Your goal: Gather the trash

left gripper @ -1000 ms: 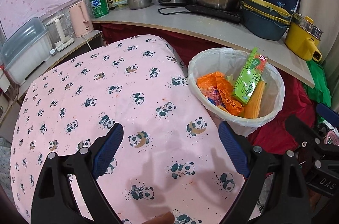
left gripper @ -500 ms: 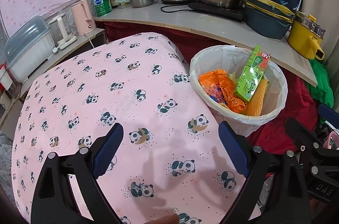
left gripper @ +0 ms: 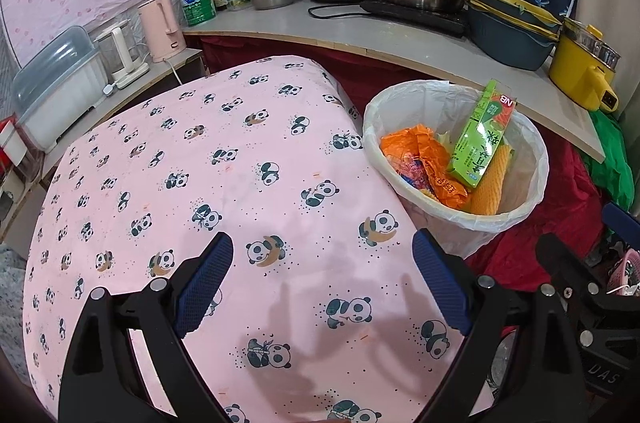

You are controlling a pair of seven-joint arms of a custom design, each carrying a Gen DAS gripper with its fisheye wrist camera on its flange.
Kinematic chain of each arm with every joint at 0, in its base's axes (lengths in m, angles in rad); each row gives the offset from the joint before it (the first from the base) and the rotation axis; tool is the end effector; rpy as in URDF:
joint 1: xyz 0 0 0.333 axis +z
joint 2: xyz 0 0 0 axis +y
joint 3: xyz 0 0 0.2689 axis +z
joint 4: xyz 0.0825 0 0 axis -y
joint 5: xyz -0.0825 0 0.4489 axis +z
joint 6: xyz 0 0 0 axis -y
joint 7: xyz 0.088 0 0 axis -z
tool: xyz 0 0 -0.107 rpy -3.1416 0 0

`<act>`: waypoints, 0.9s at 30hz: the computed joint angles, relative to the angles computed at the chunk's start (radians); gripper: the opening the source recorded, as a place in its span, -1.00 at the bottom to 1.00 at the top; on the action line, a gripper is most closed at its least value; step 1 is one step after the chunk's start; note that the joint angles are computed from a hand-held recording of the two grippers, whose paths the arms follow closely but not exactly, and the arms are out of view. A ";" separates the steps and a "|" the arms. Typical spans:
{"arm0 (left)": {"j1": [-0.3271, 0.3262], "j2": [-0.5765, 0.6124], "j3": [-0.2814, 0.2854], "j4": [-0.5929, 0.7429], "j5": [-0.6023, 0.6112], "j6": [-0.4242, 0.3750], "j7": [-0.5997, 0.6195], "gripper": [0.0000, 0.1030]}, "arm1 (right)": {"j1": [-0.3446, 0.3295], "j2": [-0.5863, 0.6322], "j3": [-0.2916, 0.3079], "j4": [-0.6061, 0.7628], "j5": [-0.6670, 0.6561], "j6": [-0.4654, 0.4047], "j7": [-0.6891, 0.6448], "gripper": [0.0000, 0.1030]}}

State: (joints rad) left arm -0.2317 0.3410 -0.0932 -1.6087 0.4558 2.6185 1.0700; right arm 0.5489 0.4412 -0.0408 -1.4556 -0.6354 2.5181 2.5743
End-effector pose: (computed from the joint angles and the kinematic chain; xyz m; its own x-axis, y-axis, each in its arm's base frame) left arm 0.7096 -0.2419 0.4392 -0.0985 -0.9927 -0.0699 -0.7364 0.1200 -0.6659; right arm 0.6715 0.3856 0.4380 -0.0600 -0.9971 -0.0478 -0.6963 0.0761 -0.7137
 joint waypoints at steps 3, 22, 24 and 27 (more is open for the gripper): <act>0.003 0.002 -0.003 0.000 -0.014 -0.003 0.005 0.68 | -0.001 0.005 0.002 0.003 0.005 -0.001 -0.005 0.88; 0.005 -0.005 -0.003 -0.018 -0.018 0.000 0.009 0.68 | 0.002 0.008 0.000 0.002 0.014 -0.002 -0.013 0.88; 0.005 -0.005 -0.003 -0.018 -0.018 0.001 0.009 0.68 | 0.002 0.009 0.000 0.002 0.014 -0.001 -0.013 0.88; 0.005 -0.006 -0.003 -0.020 -0.017 0.001 0.008 0.68 | 0.003 0.009 0.000 0.003 0.014 -0.002 -0.012 0.88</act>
